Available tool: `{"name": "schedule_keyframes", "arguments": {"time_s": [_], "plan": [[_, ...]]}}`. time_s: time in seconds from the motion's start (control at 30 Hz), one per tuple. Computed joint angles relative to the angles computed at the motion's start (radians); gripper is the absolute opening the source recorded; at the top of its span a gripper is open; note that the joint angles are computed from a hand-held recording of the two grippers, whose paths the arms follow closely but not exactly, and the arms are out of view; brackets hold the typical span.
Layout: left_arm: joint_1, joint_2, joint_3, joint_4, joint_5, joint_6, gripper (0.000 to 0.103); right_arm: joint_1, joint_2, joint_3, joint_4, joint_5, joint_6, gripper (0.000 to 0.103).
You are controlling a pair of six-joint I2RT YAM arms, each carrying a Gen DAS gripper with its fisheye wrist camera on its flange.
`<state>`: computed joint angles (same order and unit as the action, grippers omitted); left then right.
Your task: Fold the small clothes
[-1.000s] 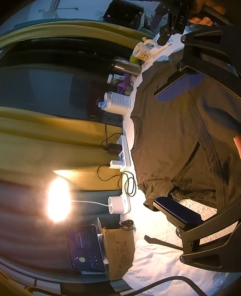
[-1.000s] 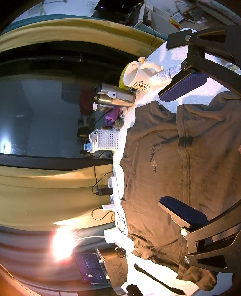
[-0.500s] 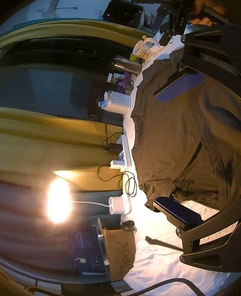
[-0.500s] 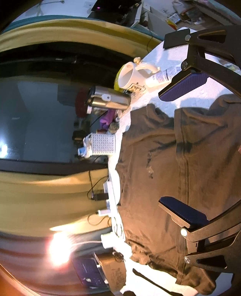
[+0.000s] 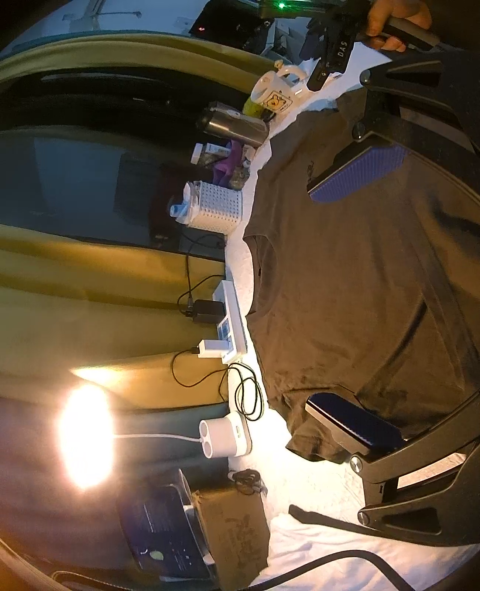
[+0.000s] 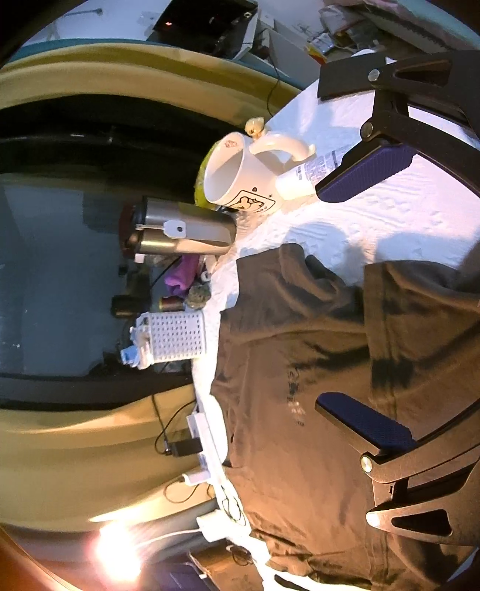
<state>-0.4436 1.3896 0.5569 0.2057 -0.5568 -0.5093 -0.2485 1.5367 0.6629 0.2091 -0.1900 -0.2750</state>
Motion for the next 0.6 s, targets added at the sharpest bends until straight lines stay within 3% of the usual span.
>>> {"name": "schedule_keyframes", "arguments": {"time_s": [0.6], "plan": [[0.173,0.359,0.312,-0.057,0.144,0.051,0.102,0.041,0.435,0.499,-0.186,0.068,-0.004,0.092]]}}
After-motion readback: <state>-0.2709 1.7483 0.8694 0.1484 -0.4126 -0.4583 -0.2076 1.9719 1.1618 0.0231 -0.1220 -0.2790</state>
